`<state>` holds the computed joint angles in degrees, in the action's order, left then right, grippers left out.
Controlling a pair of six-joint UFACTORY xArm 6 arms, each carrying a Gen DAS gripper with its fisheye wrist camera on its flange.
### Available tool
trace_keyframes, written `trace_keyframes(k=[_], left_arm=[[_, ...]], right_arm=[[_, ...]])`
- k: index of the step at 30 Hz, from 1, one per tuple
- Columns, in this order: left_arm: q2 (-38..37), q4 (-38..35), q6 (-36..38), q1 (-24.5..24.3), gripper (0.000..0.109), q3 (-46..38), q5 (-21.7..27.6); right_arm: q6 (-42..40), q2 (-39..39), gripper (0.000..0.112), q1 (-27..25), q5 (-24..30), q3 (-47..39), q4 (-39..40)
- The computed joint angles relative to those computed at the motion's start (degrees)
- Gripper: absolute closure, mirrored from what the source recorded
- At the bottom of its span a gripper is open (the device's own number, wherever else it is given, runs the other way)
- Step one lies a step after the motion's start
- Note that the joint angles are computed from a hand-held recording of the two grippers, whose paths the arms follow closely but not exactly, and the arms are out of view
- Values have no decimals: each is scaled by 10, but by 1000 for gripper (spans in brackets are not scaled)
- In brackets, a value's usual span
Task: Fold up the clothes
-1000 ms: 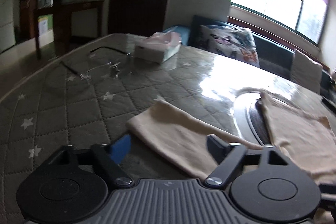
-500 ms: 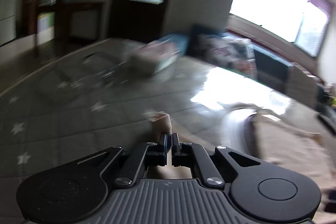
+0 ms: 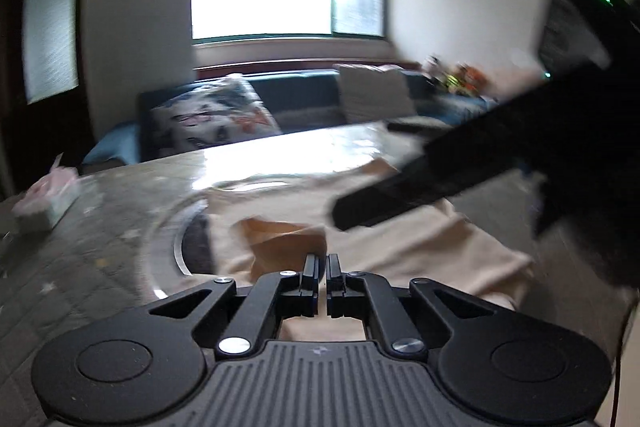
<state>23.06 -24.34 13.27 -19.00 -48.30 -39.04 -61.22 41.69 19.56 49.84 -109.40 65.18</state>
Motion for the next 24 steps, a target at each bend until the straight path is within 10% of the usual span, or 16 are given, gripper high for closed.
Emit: trace_keyframes(k=[14,18,24], left_arm=[[-16,-61,94,-8,100,28,21],[-24,-154,130,-7,59,38,7],[-30,-269,134,-14,43,44,-2]], right_arm=[[127,77,73,-7,31,-81,-84],[149,92,73,2,26,-91,-105],[165,94,75,23,-13,-81,-122]])
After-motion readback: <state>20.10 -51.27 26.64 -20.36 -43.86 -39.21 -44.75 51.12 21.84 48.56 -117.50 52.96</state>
